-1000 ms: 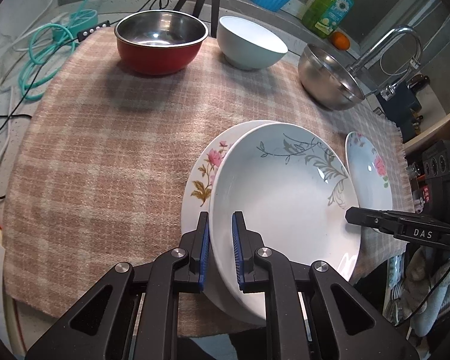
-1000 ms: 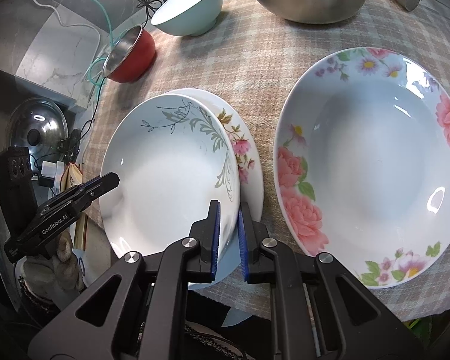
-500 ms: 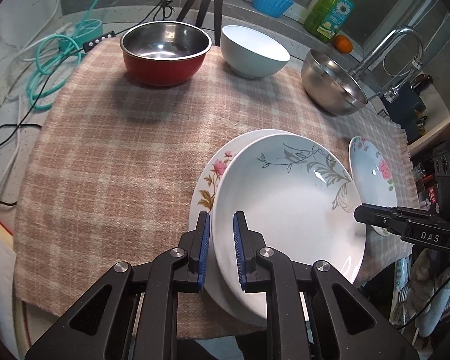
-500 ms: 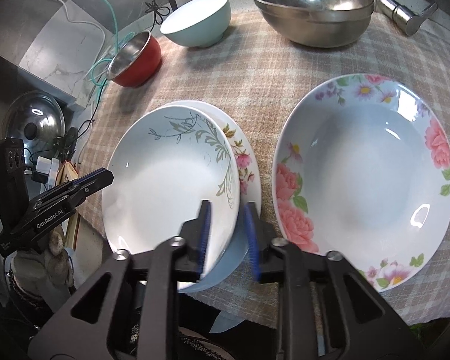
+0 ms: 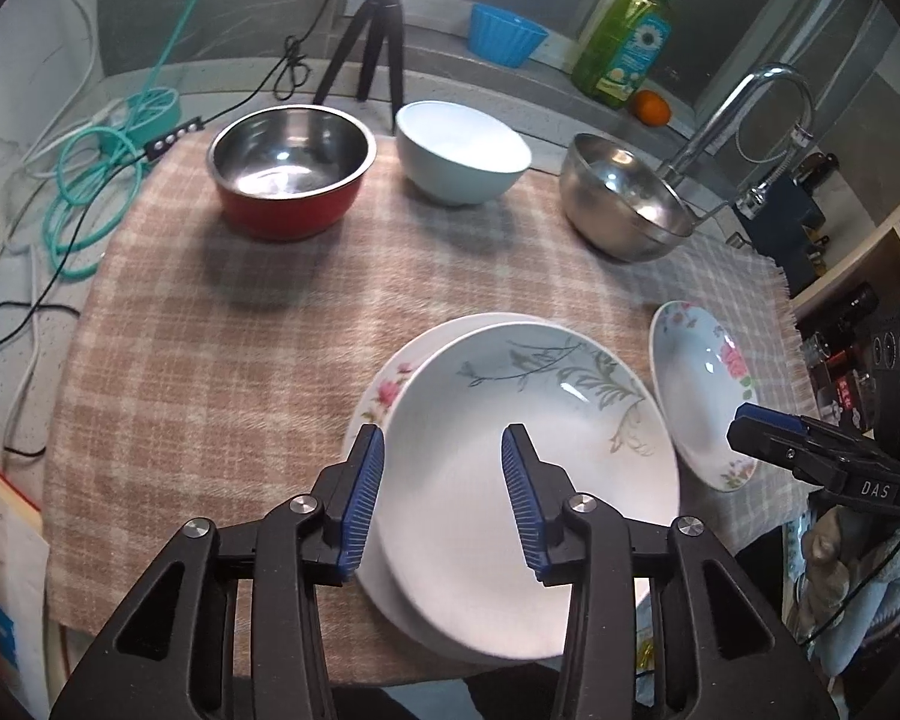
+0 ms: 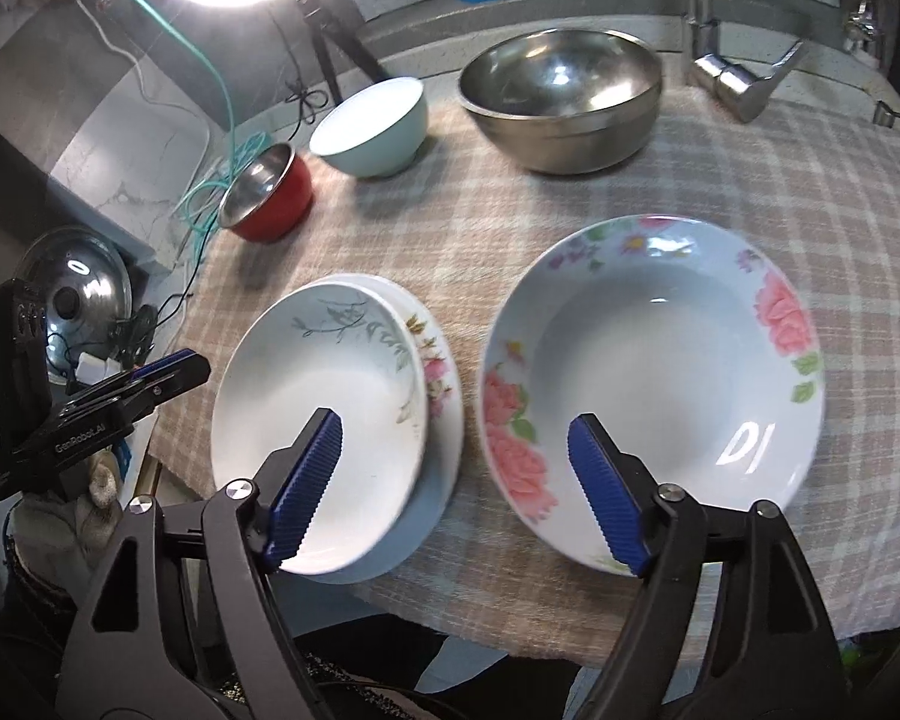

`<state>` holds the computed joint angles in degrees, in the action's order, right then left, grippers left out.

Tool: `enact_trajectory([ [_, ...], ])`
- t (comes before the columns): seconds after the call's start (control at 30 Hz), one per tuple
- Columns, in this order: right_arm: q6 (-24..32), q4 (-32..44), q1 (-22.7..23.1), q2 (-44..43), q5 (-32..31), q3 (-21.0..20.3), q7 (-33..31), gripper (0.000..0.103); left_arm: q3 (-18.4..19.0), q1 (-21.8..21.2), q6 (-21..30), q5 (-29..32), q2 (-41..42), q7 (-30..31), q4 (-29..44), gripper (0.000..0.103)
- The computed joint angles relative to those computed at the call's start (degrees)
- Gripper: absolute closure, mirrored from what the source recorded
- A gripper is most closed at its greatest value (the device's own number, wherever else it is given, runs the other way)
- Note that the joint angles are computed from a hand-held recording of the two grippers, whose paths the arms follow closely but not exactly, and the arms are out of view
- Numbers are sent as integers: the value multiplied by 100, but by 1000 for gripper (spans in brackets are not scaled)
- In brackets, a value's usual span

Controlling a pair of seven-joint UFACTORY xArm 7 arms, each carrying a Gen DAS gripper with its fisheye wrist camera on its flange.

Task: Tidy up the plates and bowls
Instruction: 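Lower the grey-leaf plate onto the pink-flower plate and open the left gripper, then move the left gripper to the rim of the rose-print bowl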

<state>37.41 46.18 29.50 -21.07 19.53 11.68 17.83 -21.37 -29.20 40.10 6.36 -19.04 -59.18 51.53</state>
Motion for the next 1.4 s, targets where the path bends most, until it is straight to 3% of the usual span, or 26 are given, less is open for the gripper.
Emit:
enact_trajectory([
  [0.33,276,-621,-565,-857,-500,-215,434,22,8,-186,-292,143,957,306,821,64],
  [0.83,353,-1207,-920,-1217,-398,-682,10,23,351,-801,-373,-80,2722,1241,2403,64],
  [0.93,314,-1241,-943,-1168,-256,-773,-120,34,421,-890,-274,-167,3015,1426,2706,64],
  [1.0,335,-1237,-941,-1110,-169,-816,-222,47,462,-937,-185,-229,3164,1514,2866,64],
  [1.4,377,-1204,-883,-724,711,-1044,-915,70,569,-1053,206,-584,3648,1801,3427,81],
])
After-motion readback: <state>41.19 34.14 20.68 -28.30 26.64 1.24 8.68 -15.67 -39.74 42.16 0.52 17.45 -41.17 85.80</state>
